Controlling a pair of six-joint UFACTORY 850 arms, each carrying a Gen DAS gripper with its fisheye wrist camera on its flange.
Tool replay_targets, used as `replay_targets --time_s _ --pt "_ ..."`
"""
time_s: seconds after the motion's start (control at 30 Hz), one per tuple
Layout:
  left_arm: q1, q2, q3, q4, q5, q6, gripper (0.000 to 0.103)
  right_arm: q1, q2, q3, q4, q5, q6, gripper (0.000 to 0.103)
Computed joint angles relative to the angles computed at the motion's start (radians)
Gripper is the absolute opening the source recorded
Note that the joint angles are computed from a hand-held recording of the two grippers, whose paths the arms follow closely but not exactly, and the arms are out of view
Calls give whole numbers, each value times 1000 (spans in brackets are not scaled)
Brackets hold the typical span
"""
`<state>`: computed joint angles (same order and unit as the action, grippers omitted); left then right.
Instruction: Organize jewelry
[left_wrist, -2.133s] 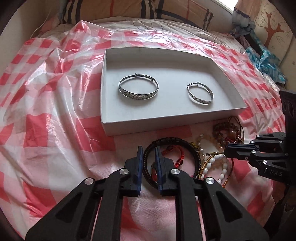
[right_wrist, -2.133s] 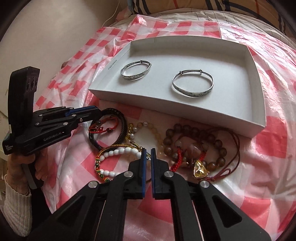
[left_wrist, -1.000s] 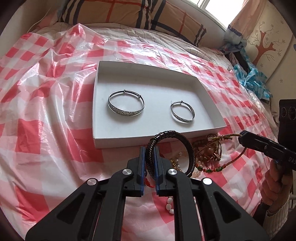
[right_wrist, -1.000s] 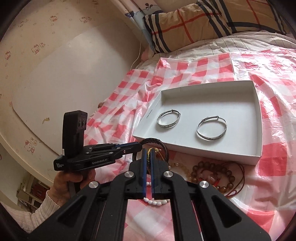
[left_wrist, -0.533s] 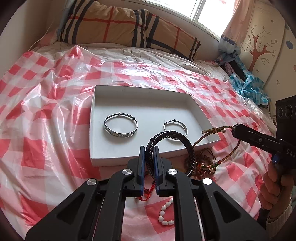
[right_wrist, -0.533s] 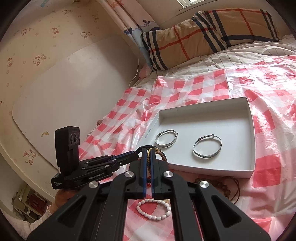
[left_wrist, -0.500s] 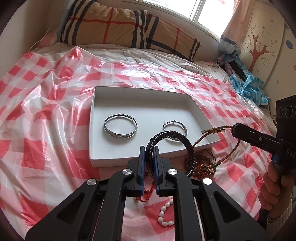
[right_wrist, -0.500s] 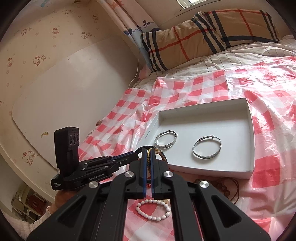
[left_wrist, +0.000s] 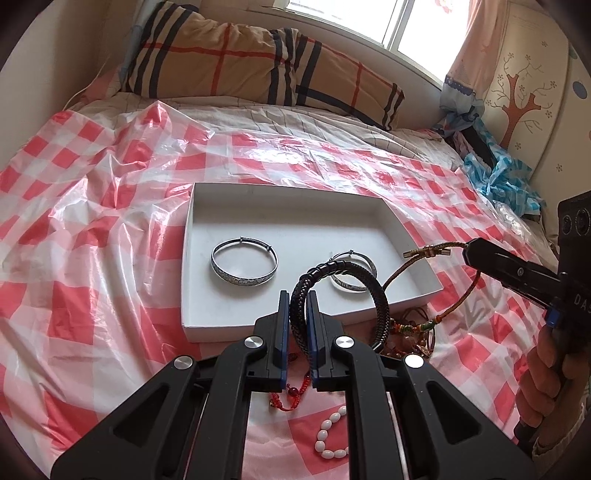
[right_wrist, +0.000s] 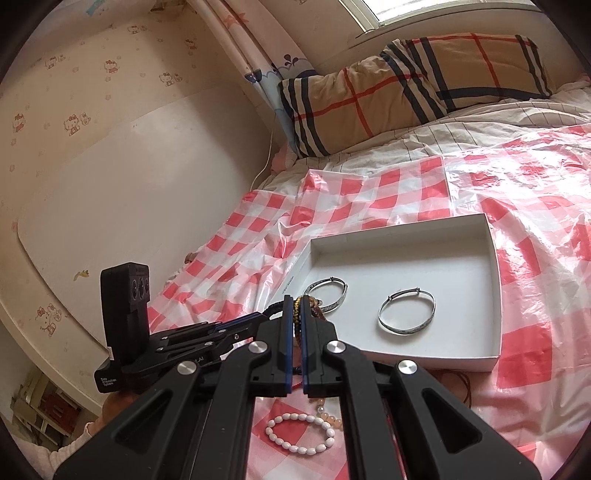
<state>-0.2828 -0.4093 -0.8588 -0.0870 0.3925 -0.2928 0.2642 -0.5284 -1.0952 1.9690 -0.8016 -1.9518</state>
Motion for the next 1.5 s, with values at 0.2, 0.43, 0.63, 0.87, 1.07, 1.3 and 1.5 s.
replay_targets --time_s 0.2,0.43,0.63,0.87,1.07,1.3,1.5 --pt "4 -3 -6 -16 4 9 8 2 2 -2 31 3 -20 4" --pt "8 -10 -14 -19 1 -4 8 3 0 -5 68 12 -39 4" --pt "29 -33 -26 43 7 -105 8 6 -20 -28 81 31 -18 4" --pt "45 -73 -54 83 13 -197 8 2 -87 -94 48 42 92 4" --pt "43 -98 -80 0 16 -151 8 -9 -146 -150 37 -10 175 4" --pt "29 -129 -119 -186 -33 29 10 10 -147 -174 18 222 242 32" --pt "21 -113 -109 -228 -49 74 18 9 -130 -160 10 238 219 33"
